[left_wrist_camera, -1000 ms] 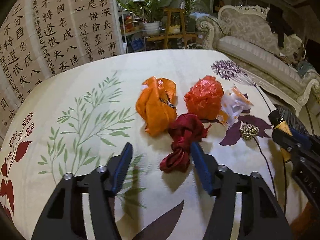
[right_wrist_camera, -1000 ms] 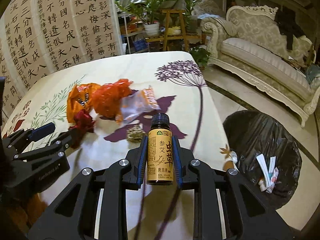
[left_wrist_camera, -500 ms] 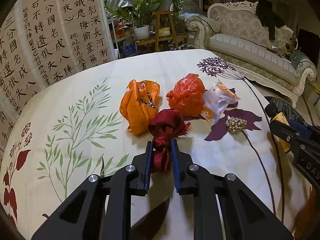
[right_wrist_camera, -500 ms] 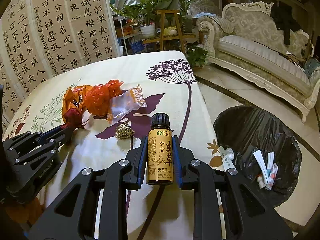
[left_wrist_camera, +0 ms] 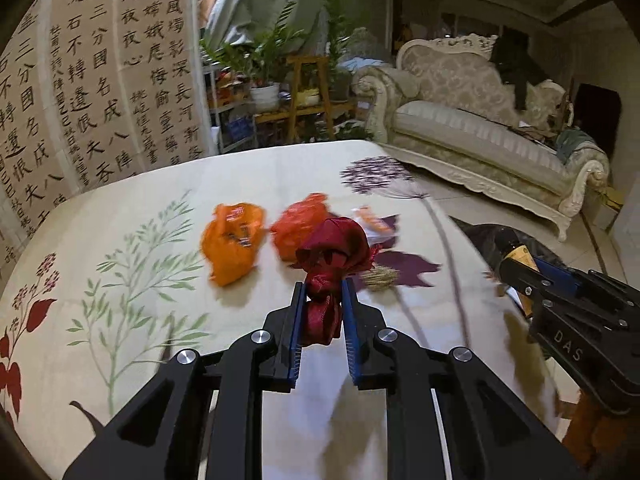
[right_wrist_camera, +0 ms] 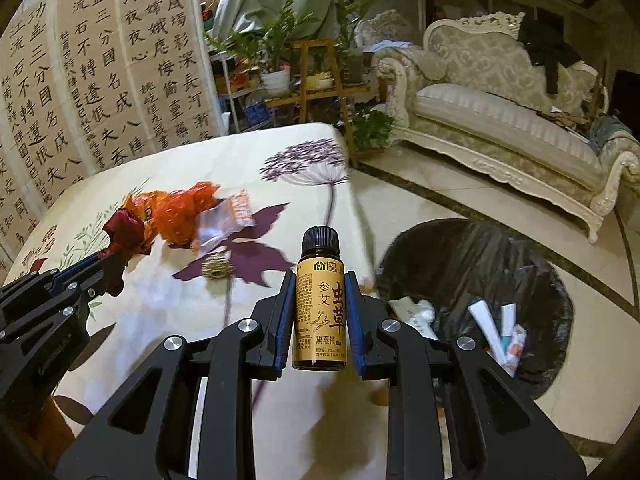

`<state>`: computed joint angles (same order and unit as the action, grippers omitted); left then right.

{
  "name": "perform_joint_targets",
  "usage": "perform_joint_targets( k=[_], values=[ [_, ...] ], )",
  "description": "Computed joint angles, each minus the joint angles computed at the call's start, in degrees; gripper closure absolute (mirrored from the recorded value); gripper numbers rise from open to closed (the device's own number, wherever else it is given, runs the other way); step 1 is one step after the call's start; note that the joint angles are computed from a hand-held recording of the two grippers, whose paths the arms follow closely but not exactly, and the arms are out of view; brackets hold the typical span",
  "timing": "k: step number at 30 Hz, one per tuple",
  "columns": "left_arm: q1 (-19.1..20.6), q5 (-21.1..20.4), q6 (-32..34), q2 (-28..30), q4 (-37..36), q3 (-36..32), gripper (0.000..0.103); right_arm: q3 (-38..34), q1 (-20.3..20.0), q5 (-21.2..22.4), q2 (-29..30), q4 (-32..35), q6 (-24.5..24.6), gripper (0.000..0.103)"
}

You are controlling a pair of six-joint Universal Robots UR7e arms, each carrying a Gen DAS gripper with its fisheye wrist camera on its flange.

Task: Collect trash
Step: 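Carry the red cloth and yellow bottle over the black bin and release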

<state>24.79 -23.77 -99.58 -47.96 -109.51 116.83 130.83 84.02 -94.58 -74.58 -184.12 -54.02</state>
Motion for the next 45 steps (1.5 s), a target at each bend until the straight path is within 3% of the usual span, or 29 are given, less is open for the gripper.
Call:
perform_joint_targets(
  k=[12, 22, 30, 39, 41, 42, 45],
  values=[
    [1.39, 2.51, 21.88, 9.88, -21.96, -6.34, 0.084, -3.89, -5.33, 0.34, -1.68, -1.90, 1.81, 0.080],
    [3.96, 0.83, 35.60, 16.51, -33.32, -12.80, 0.084, -7.51, -8.49, 0.98, 0.11, -3.07, 2.21, 0.080],
    [5.81, 0.57, 42.38, 21.16, -34.61, -19.04, 0.084, -9.72, -9.80, 0.62, 2.14, -3.31, 2.06, 0.080],
    [7.96, -0.01, 44.69, 23.58, -32.60, -23.49, 0.084, -12.35, -10.39, 0.09, 4.23, -2.11, 2.66, 0.079],
    [8.34, -1.01, 44.72, 23.72, -31.82, -24.04, 0.080, -12.56, -10.57, 0.51, 4.37, -2.25, 2.92, 0.077],
    [8.45, -1.30, 43.89, 23.62, -30.72, -24.22, 0.077, -12.72, -10.62, 0.49, 4.47, -2.52, 3.10, 0.071],
    [8.45, -0.92, 42.37, 23.24, -29.85, -24.02, 0.059, -12.83, -10.71, 0.66, 4.34, -2.90, 3.49, 0.066]
  ],
)
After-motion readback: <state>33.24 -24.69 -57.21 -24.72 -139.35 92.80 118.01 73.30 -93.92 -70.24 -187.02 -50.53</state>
